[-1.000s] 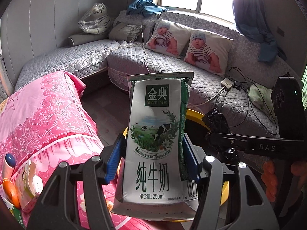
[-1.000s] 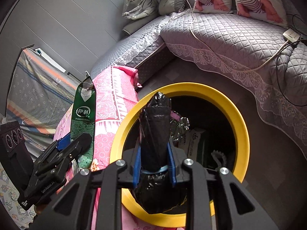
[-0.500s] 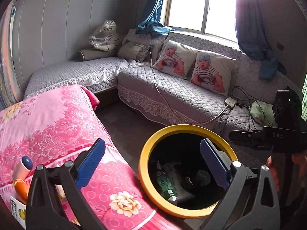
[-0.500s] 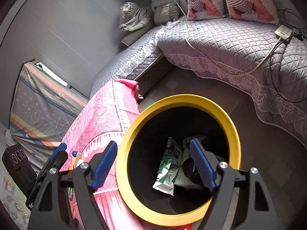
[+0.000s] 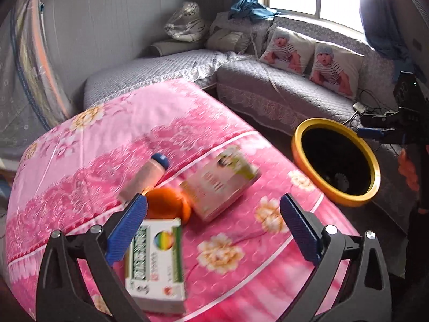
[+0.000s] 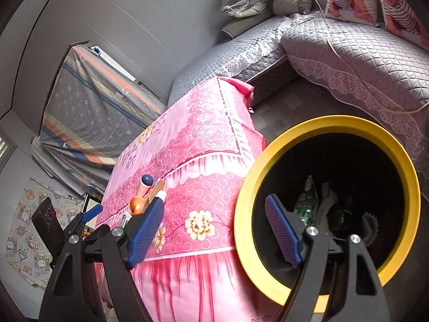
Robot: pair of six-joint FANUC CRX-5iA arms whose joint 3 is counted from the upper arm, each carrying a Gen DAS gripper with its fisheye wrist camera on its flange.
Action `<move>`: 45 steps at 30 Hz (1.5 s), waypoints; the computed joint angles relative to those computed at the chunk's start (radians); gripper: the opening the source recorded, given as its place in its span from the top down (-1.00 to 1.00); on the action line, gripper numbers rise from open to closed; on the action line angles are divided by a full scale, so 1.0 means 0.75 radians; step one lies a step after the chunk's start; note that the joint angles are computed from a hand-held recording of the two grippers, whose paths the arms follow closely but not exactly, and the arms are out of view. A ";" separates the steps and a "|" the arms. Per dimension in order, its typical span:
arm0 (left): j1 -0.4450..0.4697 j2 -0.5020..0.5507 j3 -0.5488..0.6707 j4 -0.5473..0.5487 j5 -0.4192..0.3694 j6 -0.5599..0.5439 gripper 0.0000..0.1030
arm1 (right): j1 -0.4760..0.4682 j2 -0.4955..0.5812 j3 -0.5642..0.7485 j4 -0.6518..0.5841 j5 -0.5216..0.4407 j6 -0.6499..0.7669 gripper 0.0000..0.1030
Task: Collect trash
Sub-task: 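Move both open tools from the bin back over the bed items, then grasp the green-and-white medicine box with the left tool while the right grasps the pink cream box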
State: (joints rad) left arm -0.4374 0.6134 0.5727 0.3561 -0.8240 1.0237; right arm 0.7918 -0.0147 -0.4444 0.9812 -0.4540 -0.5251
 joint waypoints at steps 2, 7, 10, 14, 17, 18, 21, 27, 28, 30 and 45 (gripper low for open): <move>0.037 -0.008 -0.015 -0.027 -0.042 0.035 -0.84 | -0.001 0.033 0.038 -0.050 0.025 0.059 -0.45; 0.079 0.046 0.054 -0.114 -0.153 0.155 -0.84 | 0.017 0.095 0.129 -0.187 0.034 0.218 -0.45; 0.085 0.089 0.101 -0.117 -0.208 0.168 -0.83 | 0.032 0.108 0.158 -0.230 0.013 0.278 -0.45; 0.079 0.133 0.168 -0.151 -0.259 0.188 -0.83 | 0.032 0.097 0.145 -0.213 0.010 0.262 -0.45; 0.080 0.160 0.210 -0.173 -0.290 0.213 -0.83 | 0.028 0.092 0.134 -0.207 0.019 0.246 -0.45; 0.079 0.166 0.222 -0.181 -0.296 0.221 -0.83 | 0.027 0.092 0.134 -0.212 0.020 0.250 -0.45; 0.072 0.183 0.257 -0.226 -0.320 0.246 -0.83 | 0.023 0.099 0.138 -0.233 0.034 0.269 -0.45; 0.070 0.204 0.297 -0.250 -0.366 0.281 -0.19 | 0.036 0.117 0.187 -0.299 0.030 0.375 -0.45; 0.071 0.183 0.266 -0.250 -0.337 0.271 -0.19 | 0.041 0.129 0.216 -0.341 0.022 0.442 -0.45; 0.074 0.124 0.188 -0.238 -0.276 0.236 -0.19 | 0.064 0.169 0.323 -0.499 -0.044 0.687 -0.45; 0.210 -0.313 -0.555 0.290 0.152 -0.048 -0.19 | 0.157 0.743 1.317 -0.890 -0.847 2.313 -0.45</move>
State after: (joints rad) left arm -0.2800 0.3789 0.1561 0.5736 -0.7098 0.9876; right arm 0.9097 0.5426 0.5432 0.3138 -1.0890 1.2094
